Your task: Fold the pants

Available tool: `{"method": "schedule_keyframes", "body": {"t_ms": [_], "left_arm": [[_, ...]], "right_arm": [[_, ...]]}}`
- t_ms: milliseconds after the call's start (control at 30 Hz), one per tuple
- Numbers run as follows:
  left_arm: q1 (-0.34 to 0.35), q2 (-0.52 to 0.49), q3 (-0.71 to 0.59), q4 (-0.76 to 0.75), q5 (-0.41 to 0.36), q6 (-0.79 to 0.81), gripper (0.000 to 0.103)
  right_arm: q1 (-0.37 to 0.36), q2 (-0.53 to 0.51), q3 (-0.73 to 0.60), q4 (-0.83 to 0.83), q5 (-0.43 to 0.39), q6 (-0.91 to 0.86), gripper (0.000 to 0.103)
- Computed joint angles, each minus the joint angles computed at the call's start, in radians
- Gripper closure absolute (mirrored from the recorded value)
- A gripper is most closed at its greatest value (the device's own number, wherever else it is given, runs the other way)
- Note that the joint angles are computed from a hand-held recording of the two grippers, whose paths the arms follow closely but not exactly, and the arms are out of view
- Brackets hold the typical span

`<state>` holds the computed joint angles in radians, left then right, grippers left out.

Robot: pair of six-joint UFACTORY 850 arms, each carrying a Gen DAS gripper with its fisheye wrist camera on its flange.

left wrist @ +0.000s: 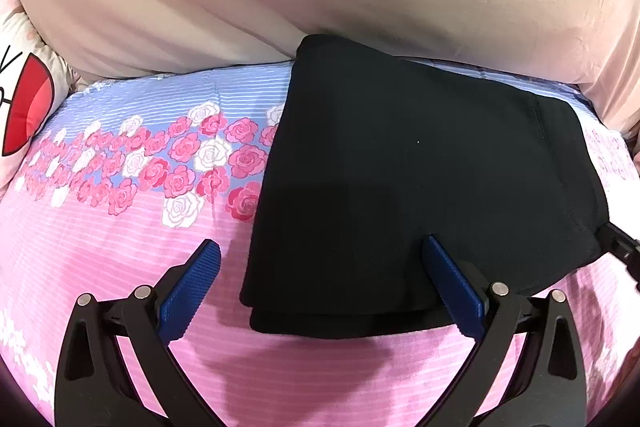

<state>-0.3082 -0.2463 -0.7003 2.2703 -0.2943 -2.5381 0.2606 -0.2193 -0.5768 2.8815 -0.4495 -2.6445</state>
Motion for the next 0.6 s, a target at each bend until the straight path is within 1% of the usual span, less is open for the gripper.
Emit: {"method": "schedule_keyframes", "body": {"t_ms": [100, 167, 233, 300, 333, 367, 467, 500, 533, 600], "left_arm": [[-0.002, 0.001, 0.002, -0.006, -0.003, 0.006, 0.005], [-0.001, -0.001, 0.001, 0.0, -0.001, -0.005, 0.005], [-0.002, -0.004, 0.0, 0.002, -0.004, -0.007, 0.005], [-0.001, 0.0, 0.004, 0.01, -0.004, -0.015, 0.005], [0.0, 0.009, 0.011, 0.021, -0.005, -0.026, 0.005], [-0.002, 0.026, 0.024, 0.032, -0.011, -0.037, 0.006], [-0.023, 0.121, 0.103, 0.058, -0.046, -0.016, 0.005], [-0.036, 0.176, 0.153, 0.104, -0.071, -0.036, 0.005], [-0.048, 0.214, 0.188, 0.115, -0.092, -0.033, 0.005], [-0.086, 0.282, 0.254, 0.09, -0.149, -0.002, 0.005]], "right_arm": [[0.011, 0.031, 0.018, 0.044, -0.002, -0.04, 0.1], [0.02, 0.005, 0.007, 0.094, 0.011, -0.094, 0.101], [0.007, -0.012, 0.006, 0.052, -0.018, -0.059, 0.102], [-0.005, 0.005, 0.011, -0.003, -0.006, 0.005, 0.102], [-0.006, 0.024, 0.021, -0.005, -0.008, 0.018, 0.101], [-0.005, 0.044, 0.035, -0.005, -0.012, 0.024, 0.1], [-0.01, 0.103, 0.092, 0.005, -0.032, 0.028, 0.095], [-0.008, 0.124, 0.116, 0.031, -0.026, 0.008, 0.094], [-0.008, 0.137, 0.134, 0.043, -0.028, 0.0, 0.093], [-0.011, 0.167, 0.176, 0.053, -0.044, 0.011, 0.093]]}}
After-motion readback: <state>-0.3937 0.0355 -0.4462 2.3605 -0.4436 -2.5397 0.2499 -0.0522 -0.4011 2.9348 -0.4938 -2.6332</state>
